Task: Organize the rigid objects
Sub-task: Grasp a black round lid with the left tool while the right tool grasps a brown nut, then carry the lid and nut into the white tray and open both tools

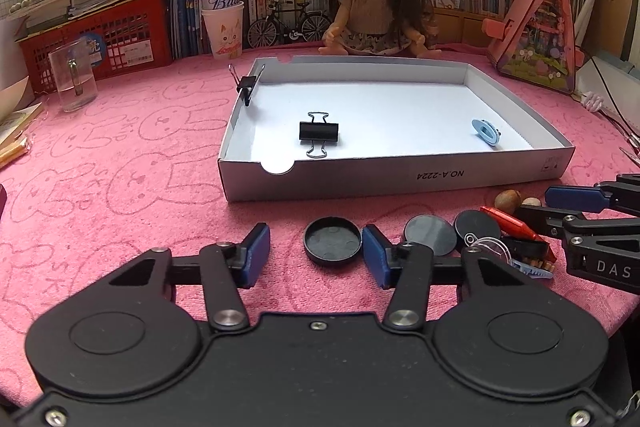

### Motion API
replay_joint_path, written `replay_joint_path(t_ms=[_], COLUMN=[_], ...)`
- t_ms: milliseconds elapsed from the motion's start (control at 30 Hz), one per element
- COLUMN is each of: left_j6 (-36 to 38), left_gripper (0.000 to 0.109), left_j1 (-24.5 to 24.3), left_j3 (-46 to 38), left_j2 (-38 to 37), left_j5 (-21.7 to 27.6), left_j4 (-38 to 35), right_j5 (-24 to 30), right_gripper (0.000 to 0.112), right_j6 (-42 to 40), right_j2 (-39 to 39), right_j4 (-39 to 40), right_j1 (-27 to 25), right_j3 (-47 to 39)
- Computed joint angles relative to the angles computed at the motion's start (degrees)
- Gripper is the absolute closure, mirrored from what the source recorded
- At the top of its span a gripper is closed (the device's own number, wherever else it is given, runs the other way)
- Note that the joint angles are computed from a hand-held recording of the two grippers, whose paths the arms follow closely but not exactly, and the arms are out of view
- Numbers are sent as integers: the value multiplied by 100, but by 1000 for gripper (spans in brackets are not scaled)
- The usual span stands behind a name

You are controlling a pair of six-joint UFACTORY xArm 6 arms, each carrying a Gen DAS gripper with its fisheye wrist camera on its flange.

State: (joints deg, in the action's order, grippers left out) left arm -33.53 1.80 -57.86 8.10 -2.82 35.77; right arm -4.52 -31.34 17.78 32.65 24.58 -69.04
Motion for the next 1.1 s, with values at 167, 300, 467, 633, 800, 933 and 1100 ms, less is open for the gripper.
replay_joint_path(t_ms=[167, 300, 467, 633, 800, 933, 1100], left_j6=[-267, -421, -303, -328, 161, 500, 1407], left_gripper=[64, 68, 79, 79, 79, 79, 79], left_j1=[17, 40, 10, 12, -58, -111, -249], left_j3=[-88, -77, -55, -62, 17, 111, 245], left_j2=[54, 56, 43, 41, -3, -127, -301], left_j5=[-14, -67, -50, -33, 2, 20, -106], left_j4=[281, 441, 226, 245, -328, -709, -1701], right_j5=[6, 18, 106, 125, 71, 36, -62], right_gripper=[69, 72, 84, 86, 86, 86, 86], right_j6=[-45, -717, -1940, -2144, -2097, -2107, -2082], right_j2=[34, 38, 35, 33, 16, -29, -91], right_j4=[76, 886, 2341, 2607, 2629, 2658, 2601], right_j1=[29, 123, 242, 265, 267, 271, 286], right_j3=[-34, -107, -294, -339, -345, -338, -334])
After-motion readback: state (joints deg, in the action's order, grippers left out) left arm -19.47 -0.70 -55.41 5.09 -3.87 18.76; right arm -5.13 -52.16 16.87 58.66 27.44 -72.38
